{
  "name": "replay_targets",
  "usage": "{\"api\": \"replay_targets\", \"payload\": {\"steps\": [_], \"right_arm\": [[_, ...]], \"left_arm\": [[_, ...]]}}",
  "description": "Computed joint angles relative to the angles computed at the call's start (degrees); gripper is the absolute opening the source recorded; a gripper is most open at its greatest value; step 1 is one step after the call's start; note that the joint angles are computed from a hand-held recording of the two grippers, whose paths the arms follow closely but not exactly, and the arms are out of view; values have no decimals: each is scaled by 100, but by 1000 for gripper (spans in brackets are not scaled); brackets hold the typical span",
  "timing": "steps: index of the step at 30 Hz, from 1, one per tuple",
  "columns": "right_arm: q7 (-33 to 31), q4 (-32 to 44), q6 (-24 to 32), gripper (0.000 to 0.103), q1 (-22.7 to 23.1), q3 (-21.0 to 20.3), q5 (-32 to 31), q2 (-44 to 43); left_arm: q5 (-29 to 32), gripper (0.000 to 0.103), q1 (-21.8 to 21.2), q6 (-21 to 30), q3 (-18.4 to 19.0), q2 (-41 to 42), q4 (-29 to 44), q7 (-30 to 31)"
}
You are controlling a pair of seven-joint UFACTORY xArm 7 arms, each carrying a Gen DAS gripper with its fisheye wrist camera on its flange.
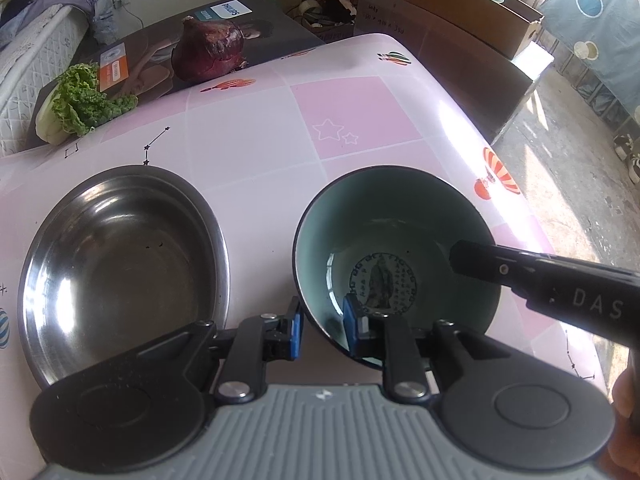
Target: Organize plates and bowls
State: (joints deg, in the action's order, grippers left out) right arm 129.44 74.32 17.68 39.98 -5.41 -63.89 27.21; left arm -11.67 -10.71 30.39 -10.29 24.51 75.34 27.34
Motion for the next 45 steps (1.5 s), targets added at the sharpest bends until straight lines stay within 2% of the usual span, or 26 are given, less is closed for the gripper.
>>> {"api": "replay_targets", "payload": {"steps": [7,18,25,39,45], "right_arm": [[-283,69,20,16,-82,-4,158,36],[351,-154,-346,20,64,-184,-72,-26],[153,-28,-189,21,61,-85,114,60],[242,119,-5,20,159,-147,74,188],[-47,183,243,19,150,-39,175,181]], "left_arm": [[-163,25,54,139,-50,39,92,42],[-128,25,0,208,-3,94,170,-34],[-143,25,7,332,-2,180,267,-109],[-129,25,13,264,-27,247,263,-118],[-96,26,-3,242,-10,213,223,-143]]}}
